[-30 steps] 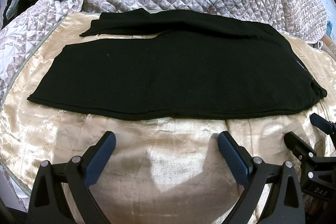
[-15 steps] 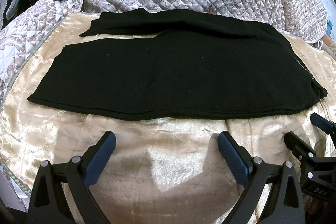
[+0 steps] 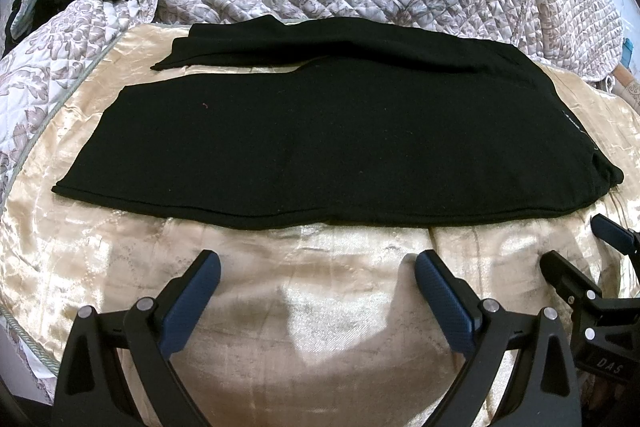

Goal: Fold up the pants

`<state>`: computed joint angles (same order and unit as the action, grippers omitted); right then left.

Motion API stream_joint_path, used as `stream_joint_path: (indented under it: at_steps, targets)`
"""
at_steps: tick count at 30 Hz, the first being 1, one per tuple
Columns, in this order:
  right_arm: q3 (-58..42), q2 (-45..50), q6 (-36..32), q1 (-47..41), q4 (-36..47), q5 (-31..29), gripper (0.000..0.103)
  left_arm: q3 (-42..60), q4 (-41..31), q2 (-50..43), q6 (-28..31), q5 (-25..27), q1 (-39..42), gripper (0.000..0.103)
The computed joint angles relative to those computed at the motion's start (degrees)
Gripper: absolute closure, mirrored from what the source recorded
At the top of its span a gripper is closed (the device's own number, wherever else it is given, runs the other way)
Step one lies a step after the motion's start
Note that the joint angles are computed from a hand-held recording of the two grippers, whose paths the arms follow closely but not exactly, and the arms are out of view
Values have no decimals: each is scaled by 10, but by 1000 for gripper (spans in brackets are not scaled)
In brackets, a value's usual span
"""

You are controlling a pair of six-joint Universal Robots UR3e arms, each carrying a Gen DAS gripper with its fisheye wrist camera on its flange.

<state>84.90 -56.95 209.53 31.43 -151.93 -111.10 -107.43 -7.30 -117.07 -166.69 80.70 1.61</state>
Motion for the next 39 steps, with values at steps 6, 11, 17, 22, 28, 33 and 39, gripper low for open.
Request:
stream_joint_path:
  at_steps: [6,11,17,22,28,33,39]
  targets:
    - [-1,1,0,0,1,0,7,0,1,-1,-1,1,-1,4]
    - [0,-1,0,0,1,0,7,-1,7,-4,-1,1,-1,4]
    - [-9,1,0,0,10,0,7,0,5,-3,0,1,0,4]
    - [-1,0,1,-1,4,1,7,0,5,-4,0,1,0,4]
    - [-2,-1,3,-1,5,1,7,-2,9,-5,1,0,0,4]
    - [-2,2,2,-3,3,4,7,-6,15,-7,1,-1,1,4]
    - [-2,3,2,-4,4,7,7,-9,17,-6,3,-1,2,3]
